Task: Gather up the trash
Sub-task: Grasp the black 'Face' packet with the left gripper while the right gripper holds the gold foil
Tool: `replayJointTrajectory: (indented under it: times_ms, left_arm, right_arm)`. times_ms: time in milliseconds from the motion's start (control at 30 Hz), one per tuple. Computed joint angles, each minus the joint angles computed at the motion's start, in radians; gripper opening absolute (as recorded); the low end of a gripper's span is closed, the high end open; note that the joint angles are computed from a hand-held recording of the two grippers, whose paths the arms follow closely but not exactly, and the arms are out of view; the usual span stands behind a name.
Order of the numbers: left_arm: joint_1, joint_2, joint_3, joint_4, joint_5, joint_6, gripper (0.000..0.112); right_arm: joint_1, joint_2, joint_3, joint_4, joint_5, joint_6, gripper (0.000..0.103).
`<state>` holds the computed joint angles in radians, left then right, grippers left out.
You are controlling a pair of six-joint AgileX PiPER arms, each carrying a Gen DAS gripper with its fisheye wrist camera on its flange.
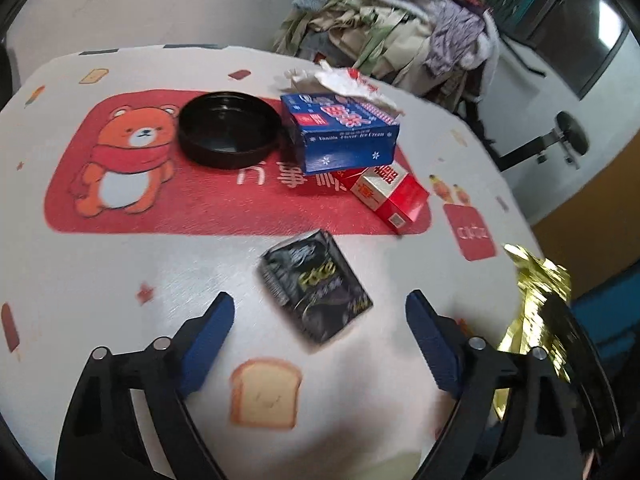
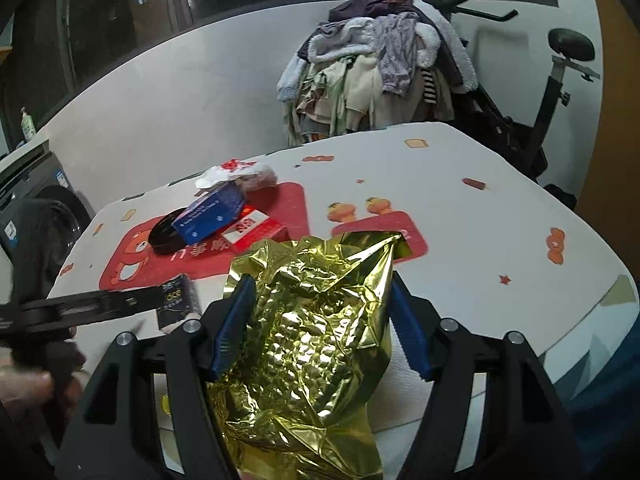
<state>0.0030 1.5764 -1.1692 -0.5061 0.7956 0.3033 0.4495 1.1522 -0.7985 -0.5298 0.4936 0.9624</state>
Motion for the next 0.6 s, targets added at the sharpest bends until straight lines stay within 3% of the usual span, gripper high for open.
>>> replayJointTrajectory:
  times_ms: [200, 267, 300, 367, 433, 600]
  left_arm:
    - [-0.111, 0.088, -0.065, 0.240, -0.081, -0.272, 0.083]
    - [-0.147, 0.096, -0.072, 0.365, -0.101, -0.362, 0.072]
    - [-0.159, 0.093, -0.064, 0.419, -0.122, -0.389, 0.058]
    - [-0.150, 0.086, -0.053, 0.408, -0.132, -0.351, 0.048]
    - [-0.100, 0.061, -0.026, 0.294, -0.133, -0.215, 0.041]
    - [-0.011, -0.029, 0.043, 0.169, -0.115, -0.014, 0.030]
  right_arm:
    - [-0.059, -0.040, 0.047, 0.075, -0.032, -0.079, 0.066]
    - [-0.057, -0.043, 0.052, 0.080, -0.031, -0.082, 0.066]
    - [-0.058, -0.046, 0.054, 0.091, -0.031, -0.093, 0.066]
    - [-0.054, -0.052, 0.057, 0.097, -0.027, -0.098, 0.066]
    - [-0.046, -0.056, 0.055, 0.094, -0.021, -0.097, 0.066]
    - [0.018, -0.063, 0.037, 0.061, 0.020, -0.057, 0.066]
